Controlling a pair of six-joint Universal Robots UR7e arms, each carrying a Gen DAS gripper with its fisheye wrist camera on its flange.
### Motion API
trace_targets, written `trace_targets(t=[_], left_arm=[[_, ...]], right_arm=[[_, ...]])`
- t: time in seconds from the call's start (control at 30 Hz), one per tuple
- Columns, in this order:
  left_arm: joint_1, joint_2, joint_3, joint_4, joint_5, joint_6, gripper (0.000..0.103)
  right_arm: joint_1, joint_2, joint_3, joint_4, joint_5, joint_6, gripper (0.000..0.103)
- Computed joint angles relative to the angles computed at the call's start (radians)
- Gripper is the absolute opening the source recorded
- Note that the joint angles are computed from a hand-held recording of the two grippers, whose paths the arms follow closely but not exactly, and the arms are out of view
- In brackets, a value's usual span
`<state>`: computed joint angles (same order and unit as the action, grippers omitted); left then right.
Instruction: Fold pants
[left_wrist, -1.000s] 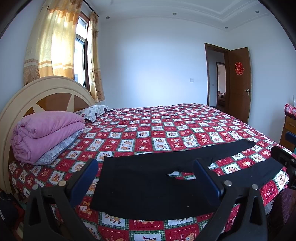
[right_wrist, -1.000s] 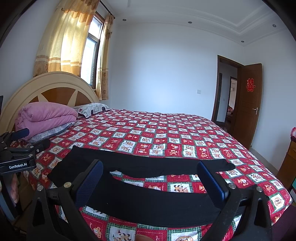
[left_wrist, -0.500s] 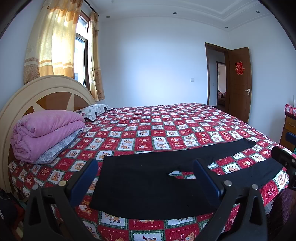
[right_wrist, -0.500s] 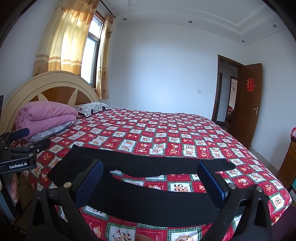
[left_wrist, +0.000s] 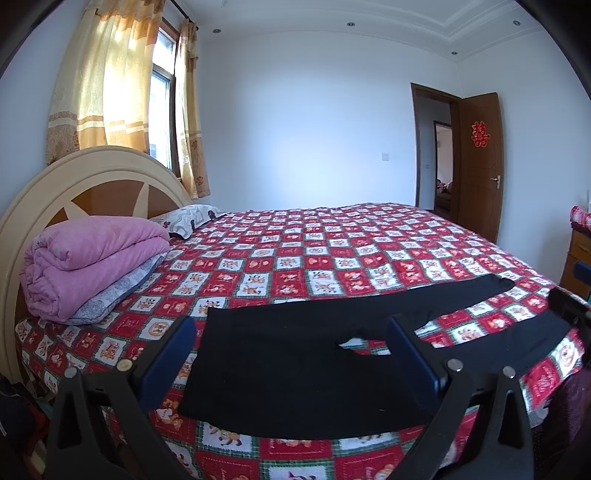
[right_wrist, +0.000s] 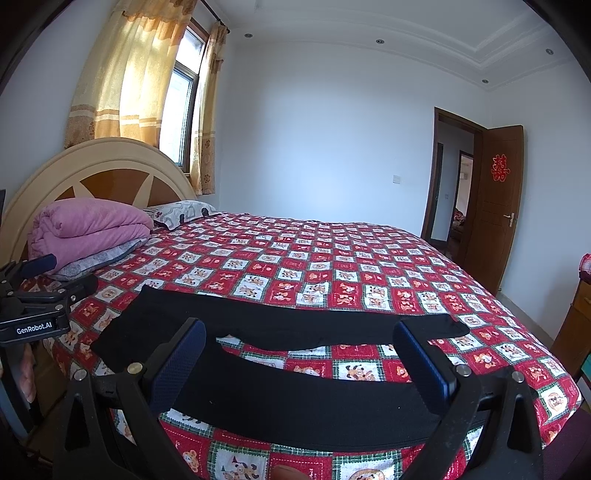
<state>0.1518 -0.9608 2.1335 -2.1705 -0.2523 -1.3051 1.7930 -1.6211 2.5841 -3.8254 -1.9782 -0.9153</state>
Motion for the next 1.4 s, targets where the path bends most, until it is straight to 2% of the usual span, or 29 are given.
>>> trace_targets(t=[0.1, 0.13, 0.3, 0.37, 0.43, 0.57, 0.6, 0.7, 0.77, 0.83, 0.93, 1.07, 1.2, 1.23, 1.3, 1.37, 1.4], left_arm=[[0.054, -0.026, 0.003, 0.114, 0.011, -0.093, 0.103], [0.088, -0.046, 0.008, 0.145, 0.007, -0.128, 0.103], [0.225, -0.091, 0.048, 0.059, -0.035, -0.137, 0.103], [0.279, -0.100, 0.076, -0.078, -0.059, -0.069, 0.103], [0.324, -0.099, 0.079, -0.146, -0.075, -0.033, 0.103], [0.409, -0.049, 0.053, -0.400, -0.095, 0.219, 0.103], [0.434, -0.032, 0.037, -0.466, -0.104, 0.301, 0.101], [0.509, 0.020, -0.027, -0.643, -0.137, 0.523, 0.088], [0.557, 0.050, -0.079, -0.732, -0.187, 0.642, 0.082], [0.595, 0.072, -0.125, -0.771, -0.229, 0.719, 0.082], [0.639, 0.106, -0.192, -0.768, -0.277, 0.783, 0.075], [0.685, 0.149, -0.279, -0.706, -0.309, 0.818, 0.075], [0.728, 0.171, -0.332, -0.638, -0.365, 0.811, 0.063], [0.737, 0.174, -0.335, -0.637, -0.380, 0.820, 0.054], [0.745, 0.179, -0.327, -0.674, -0.402, 0.859, 0.052], [0.747, 0.174, -0.314, -0.717, -0.419, 0.884, 0.048], [0.751, 0.170, -0.303, -0.759, -0.439, 0.906, 0.041]], right_arm=[[-0.036, 0.009, -0.019, 0.009, 0.011, 0.005, 0.102], [-0.069, 0.005, -0.025, 0.022, 0.038, -0.002, 0.102], [-0.172, 0.015, -0.063, 0.077, 0.073, -0.024, 0.102], [-0.218, 0.014, -0.083, 0.112, 0.083, -0.010, 0.102], [-0.257, 0.014, -0.099, 0.145, 0.092, 0.007, 0.102], [-0.311, 0.037, -0.126, 0.177, 0.084, 0.020, 0.102], [-0.319, 0.046, -0.134, 0.180, 0.078, 0.021, 0.102], [-0.351, 0.062, -0.155, 0.193, 0.073, 0.027, 0.102], [-0.367, 0.068, -0.165, 0.195, 0.080, 0.032, 0.102], [-0.380, 0.080, -0.178, 0.188, 0.080, 0.036, 0.102], [-0.391, 0.096, -0.200, 0.190, 0.073, 0.037, 0.102], [-0.401, 0.129, -0.231, 0.178, 0.054, 0.021, 0.101], [-0.409, 0.151, -0.255, 0.178, 0.043, 0.006, 0.100], [-0.412, 0.154, -0.261, 0.184, 0.042, 0.001, 0.096], [-0.421, 0.149, -0.277, 0.219, 0.049, 0.000, 0.080], [-0.431, 0.138, -0.298, 0.275, 0.053, 0.013, 0.070], [-0.439, 0.129, -0.316, 0.315, 0.056, 0.023, 0.065]])
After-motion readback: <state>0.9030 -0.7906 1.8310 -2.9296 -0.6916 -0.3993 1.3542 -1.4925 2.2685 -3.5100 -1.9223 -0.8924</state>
